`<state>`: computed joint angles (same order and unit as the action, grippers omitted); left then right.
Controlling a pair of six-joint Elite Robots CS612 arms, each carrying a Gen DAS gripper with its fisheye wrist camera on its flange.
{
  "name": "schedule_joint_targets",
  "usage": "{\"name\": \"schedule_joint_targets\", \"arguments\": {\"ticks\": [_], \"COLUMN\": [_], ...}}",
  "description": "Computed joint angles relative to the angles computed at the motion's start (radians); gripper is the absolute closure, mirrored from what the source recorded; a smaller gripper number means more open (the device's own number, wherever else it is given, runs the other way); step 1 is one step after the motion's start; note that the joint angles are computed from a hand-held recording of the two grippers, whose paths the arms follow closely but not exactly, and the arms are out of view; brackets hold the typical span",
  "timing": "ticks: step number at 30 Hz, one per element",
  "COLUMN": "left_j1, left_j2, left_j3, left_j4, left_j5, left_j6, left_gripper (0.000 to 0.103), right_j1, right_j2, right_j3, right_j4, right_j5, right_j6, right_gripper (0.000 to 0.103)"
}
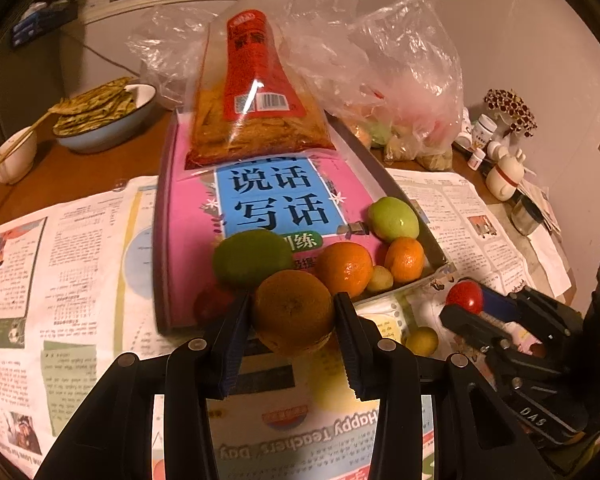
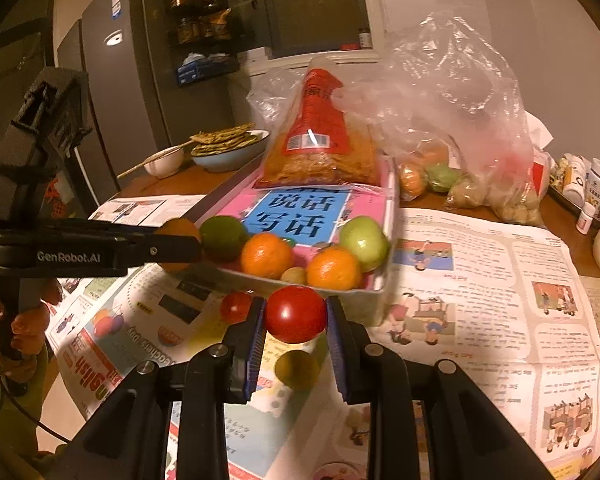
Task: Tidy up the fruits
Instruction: 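Grasp the red tomato with the right tool while the left tool grasps the kiwi, then lower the tomato onto the box with the right tool while the left tool places the kiwi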
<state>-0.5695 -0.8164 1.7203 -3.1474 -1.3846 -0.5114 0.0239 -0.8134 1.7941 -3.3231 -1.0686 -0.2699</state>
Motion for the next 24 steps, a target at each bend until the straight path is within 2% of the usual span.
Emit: {"name": "schedule_joint_targets", "arguments": {"ticks": [11,20,24], "left_j1": [0.001,0.007,0.004], "left_j2": [0.017,0.028,0.032], "left_j3": [-0.035,-0.052,-0.058], "left_j4": [0.031,0.036,0.041], "left_j5": [0.014,-0.01,0.001], "left_j6": [0.011,0.024,0.039], "left_gripper": [0.06,0.06,0.06], "right_j1": [-0.016,-0.011,-0.008], "right_j2": [0.013,0.029,0.033], "right_j3": [-0.03,-0.064,-0.073], "right_j4": [-0.004,0.016,0.023], "right_j5": [-0.02,-0.048,-0.058], "right_j6": [0.048,0.064,0.063], "right_gripper": [0.073,0.073,0.073]}}
